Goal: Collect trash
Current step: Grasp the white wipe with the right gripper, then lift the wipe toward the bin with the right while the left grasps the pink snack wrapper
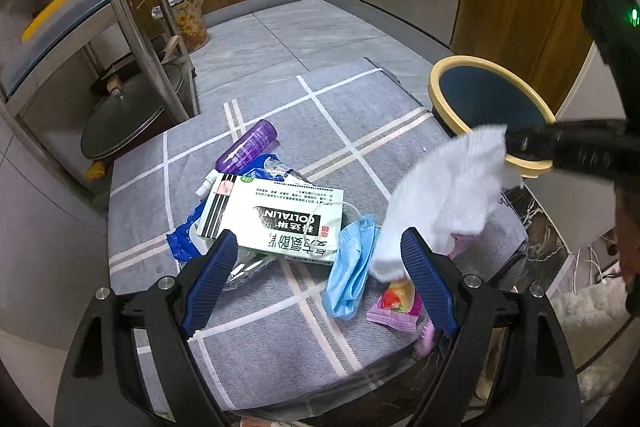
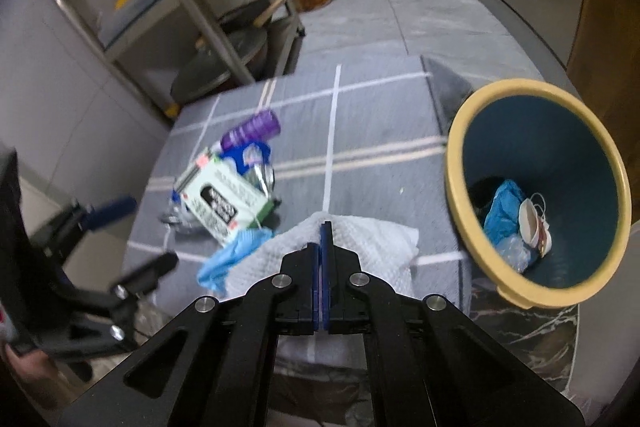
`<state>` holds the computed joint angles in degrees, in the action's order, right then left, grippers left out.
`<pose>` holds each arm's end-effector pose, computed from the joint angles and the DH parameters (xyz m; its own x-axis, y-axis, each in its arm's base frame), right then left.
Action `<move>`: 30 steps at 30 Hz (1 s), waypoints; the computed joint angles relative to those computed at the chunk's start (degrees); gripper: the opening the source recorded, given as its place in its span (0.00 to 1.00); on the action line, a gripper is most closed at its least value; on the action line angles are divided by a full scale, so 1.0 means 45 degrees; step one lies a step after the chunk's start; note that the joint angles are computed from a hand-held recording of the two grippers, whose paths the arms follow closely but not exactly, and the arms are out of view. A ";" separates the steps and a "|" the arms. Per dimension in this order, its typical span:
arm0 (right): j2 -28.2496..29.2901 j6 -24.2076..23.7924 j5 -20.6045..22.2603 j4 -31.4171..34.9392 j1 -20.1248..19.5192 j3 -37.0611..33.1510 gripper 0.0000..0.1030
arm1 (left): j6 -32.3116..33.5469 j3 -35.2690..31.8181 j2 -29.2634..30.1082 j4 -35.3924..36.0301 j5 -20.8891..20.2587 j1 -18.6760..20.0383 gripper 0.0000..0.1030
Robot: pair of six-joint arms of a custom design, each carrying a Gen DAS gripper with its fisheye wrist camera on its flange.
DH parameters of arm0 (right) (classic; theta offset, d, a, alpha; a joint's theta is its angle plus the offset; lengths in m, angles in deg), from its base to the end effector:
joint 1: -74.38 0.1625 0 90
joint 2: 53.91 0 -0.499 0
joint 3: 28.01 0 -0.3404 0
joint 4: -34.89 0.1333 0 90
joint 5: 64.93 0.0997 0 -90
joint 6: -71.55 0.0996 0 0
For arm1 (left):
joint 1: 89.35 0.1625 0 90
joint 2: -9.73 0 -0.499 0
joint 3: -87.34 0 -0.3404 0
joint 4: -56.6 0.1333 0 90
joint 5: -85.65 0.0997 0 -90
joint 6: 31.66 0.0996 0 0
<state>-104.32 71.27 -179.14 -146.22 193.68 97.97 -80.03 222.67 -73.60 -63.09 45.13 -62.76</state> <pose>0.3367 -0.4110 0.1566 -0.8468 -0.3546 0.3964 -0.4756 0.8385 -0.2660 -0.2062 -0.3369 0.2922 -0.6401 0.1623 -0.7509 0.5251 0.8059 -0.2735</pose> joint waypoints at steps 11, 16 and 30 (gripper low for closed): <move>-0.0791 0.0504 0.0587 -0.1034 -0.0089 -0.0043 0.02 | 0.0963 0.0315 0.0481 -0.1167 -0.0580 -0.0102 0.80; -0.1034 0.0492 0.0642 -0.1244 -0.0176 -0.0022 0.02 | 0.1872 0.0590 0.1297 -0.2385 -0.1140 -0.0082 0.80; -0.1710 0.0370 0.0264 -0.1252 -0.0636 0.0474 0.02 | 0.3383 0.0619 0.3385 -0.3853 -0.2341 0.0500 0.67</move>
